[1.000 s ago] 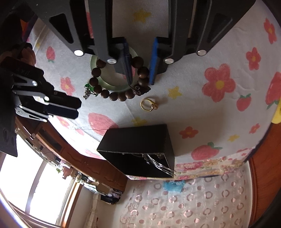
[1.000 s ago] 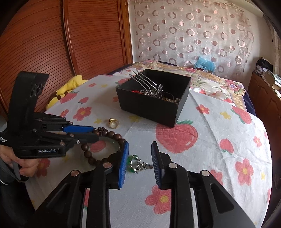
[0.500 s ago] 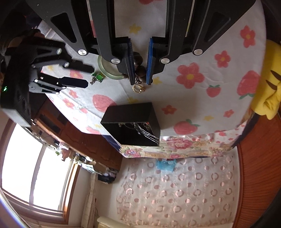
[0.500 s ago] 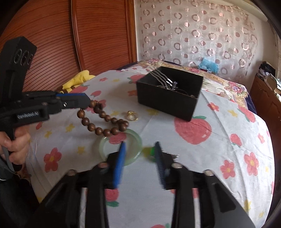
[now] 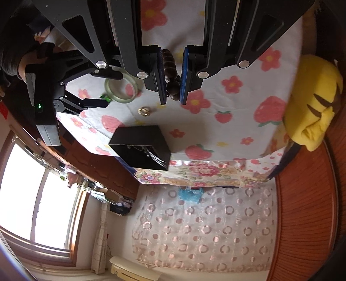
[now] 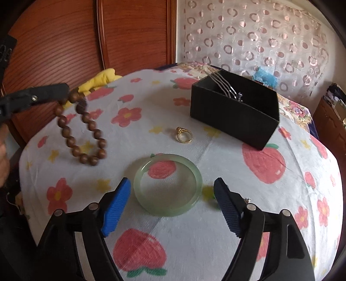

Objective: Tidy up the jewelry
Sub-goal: 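Lift the bead bracelet with the left tool while the right tool grasps the green jade bangle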

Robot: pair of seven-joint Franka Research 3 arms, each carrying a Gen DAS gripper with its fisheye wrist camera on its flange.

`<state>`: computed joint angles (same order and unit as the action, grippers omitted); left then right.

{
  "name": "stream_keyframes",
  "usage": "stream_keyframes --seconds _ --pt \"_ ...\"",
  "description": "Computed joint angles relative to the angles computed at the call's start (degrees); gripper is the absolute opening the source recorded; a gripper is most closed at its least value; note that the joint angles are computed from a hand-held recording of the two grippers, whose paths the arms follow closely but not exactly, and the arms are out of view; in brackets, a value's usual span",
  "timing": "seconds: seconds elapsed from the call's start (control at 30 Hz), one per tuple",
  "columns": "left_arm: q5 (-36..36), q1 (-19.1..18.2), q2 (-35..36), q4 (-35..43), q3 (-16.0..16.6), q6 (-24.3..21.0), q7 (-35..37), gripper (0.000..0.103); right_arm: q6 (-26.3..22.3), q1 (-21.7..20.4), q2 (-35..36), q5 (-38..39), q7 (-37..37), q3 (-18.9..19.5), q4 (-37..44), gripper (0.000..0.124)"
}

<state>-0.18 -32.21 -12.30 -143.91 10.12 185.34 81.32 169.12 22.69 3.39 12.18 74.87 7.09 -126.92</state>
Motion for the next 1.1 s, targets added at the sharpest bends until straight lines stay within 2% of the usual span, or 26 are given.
stream_keyframes --seconds 0.13,0.2,0.33,0.37,0.57,0.77,0.83,0.9,0.93,1.0,1.1 --pt "1.1 3.22 -0.3 -0.59 -1.98 0.17 -1.02 0.012 -1.1 0.46 1.5 -2.76 0.82 -0.33 1.77 0.081" --pt "2.2 5.86 -0.26 -0.6 -4.03 0.04 -2.05 0.012 -2.7 0.7 2.2 -4.63 1.91 -0.74 2.79 0.081" --pt "3.64 8.11 -0.37 -0.6 -5.66 -0.27 -3.13 0.012 -3.58 -0.18 2.52 -1.27 -0.6 -0.03 3.51 0.08" --pt "3.5 7.12 -0.31 -0.56 -4.66 -0.22 -2.88 0.012 -3.99 -0.7 2.51 1.44 -3.0 0.63 3.68 0.075" --pt "3.25 5.41 -0.35 -0.57 -2.91 -0.19 -2.03 0.012 -4.19 -0.42 2.23 1.84 -4.28 0.24 3.62 0.074" --pt "1.2 0.81 1.6 3.03 0.77 -0.9 2.27 0.012 -2.19 -1.37 1.03 6.73 -8.18 0.47 4.01 0.074" --pt "-0.81 -1.2 2.76 4.9 2.03 -1.11 4.8 0.012 -2.21 -1.91 0.77 9.34 -10.67 0.58 4.73 0.074" --pt "-2.23 -1.31 4.06 6.94 1.28 -1.49 6.27 0.012 -2.21 -2.26 0.53 11.0 -12.34 0.43 5.28 0.074" --pt "-4.03 -3.05 4.85 8.16 2.49 -1.62 8.31 0.012 -2.11 -2.43 0.43 11.27 -12.81 0.21 5.6 0.074" --pt "-5.9 -3.12 6.44 10.63 1.78 -2.25 10.1 0.012 -1.9 -2.82 0.34 11.91 -13.79 -0.13 6.2 0.074" --pt "-14.38 -6.55 9.13 14.99 3.53 -3.3 18.24 0.012 -1.88 -3.55 0.58 13.28 -15.42 -0.55 7.34 0.074"
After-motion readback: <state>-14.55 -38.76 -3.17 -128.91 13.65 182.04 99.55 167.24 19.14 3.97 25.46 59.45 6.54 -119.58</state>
